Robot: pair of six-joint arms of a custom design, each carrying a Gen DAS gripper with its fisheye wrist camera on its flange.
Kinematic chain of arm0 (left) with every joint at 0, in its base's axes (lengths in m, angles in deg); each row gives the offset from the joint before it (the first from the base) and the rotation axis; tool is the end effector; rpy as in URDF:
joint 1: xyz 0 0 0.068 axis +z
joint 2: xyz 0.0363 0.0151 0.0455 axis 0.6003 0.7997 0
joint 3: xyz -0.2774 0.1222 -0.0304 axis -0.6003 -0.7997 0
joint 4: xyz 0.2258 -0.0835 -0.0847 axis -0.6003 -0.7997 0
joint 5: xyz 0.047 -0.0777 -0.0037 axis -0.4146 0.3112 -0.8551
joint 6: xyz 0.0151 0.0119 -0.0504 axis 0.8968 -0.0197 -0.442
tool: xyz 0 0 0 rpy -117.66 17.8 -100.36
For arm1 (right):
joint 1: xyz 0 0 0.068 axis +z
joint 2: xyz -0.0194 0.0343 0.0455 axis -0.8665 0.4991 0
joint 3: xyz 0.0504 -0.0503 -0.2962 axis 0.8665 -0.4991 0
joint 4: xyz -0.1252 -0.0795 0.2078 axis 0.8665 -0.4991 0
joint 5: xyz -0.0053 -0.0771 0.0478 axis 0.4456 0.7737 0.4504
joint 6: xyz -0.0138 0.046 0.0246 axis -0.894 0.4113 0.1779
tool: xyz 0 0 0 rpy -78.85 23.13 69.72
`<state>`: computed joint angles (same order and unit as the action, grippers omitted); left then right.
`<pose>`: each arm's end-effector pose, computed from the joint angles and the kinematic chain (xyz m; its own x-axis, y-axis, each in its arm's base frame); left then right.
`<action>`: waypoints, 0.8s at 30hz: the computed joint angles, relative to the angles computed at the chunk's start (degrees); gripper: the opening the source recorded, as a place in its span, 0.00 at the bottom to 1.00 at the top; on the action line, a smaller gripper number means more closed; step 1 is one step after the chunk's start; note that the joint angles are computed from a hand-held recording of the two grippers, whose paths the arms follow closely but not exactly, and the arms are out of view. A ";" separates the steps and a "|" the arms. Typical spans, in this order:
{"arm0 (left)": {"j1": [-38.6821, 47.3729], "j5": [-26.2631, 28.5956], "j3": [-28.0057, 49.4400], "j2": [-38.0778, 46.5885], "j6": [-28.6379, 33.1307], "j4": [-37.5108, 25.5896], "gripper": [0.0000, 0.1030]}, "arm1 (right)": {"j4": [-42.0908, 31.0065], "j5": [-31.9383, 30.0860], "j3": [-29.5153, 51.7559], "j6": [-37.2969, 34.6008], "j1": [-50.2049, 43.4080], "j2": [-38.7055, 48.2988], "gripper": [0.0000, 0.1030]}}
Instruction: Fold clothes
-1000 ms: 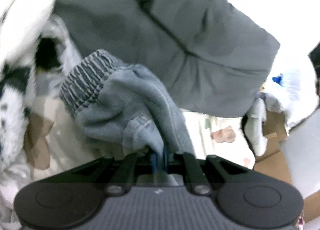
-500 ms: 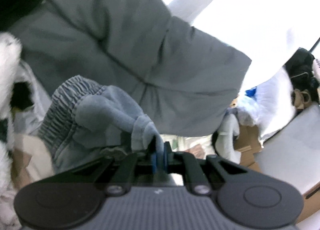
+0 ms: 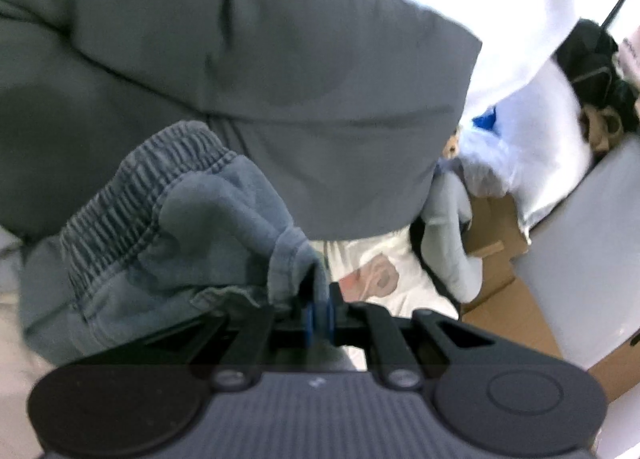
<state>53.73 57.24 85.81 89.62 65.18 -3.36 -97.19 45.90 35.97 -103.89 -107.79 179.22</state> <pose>0.2871 0.0706 0.2428 -0.5741 -0.5335 -0.6211 -0.1674 0.8190 -0.5488 0.1531 -0.1397 0.2355 -0.9953 0.0932 -0.0260 0.0469 0.7000 0.7126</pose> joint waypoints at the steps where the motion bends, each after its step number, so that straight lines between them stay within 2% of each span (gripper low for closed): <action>1: -1.26 -0.68 0.59 1.70 -0.30 0.80 0.07 | 1.67 -0.17 0.05 1.71 0.37 0.31 0.03; 5: -4.81 -3.45 4.34 9.47 -1.85 2.00 0.11 | 8.39 -0.98 0.05 8.82 1.54 1.68 0.03; 6: -5.05 -3.49 6.21 11.56 -2.95 0.14 0.18 | 10.16 -1.27 -0.13 10.54 1.99 1.91 0.04; 9: -5.51 -3.99 10.00 15.19 -4.12 -3.90 0.31 | 15.58 -1.68 -0.50 16.75 3.77 1.91 0.06; 10: -5.73 -4.89 9.93 14.83 -3.03 -3.89 0.36 | 17.09 -1.36 -0.39 18.40 4.34 1.66 0.08; 11: -5.77 -5.90 9.71 14.42 -1.89 -3.97 0.51 | 19.10 -0.31 -0.46 20.32 5.46 0.58 0.10; 12: -5.74 -6.80 9.32 13.63 -1.05 -4.08 0.62 | 20.50 0.36 -0.41 21.43 6.00 -0.21 0.14; 14: -4.83 -6.09 7.66 11.82 0.18 -3.32 0.64 | 23.21 1.82 -0.32 23.44 7.01 -1.67 0.26; 16: -3.84 -5.43 6.93 10.81 1.93 -4.89 0.64 | 24.20 2.35 0.32 23.50 6.55 -2.17 0.42; 19: -2.57 -6.43 5.31 9.18 2.83 -7.35 0.64 | 22.63 1.47 1.32 20.97 4.79 -2.09 0.48; 24: -0.17 -6.41 1.59 7.17 2.35 -7.90 0.64 | 19.94 1.33 0.67 16.59 3.75 -3.95 0.48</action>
<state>53.55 50.83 87.40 96.79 67.52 -11.26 -77.25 47.23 36.64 -87.29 -104.04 175.27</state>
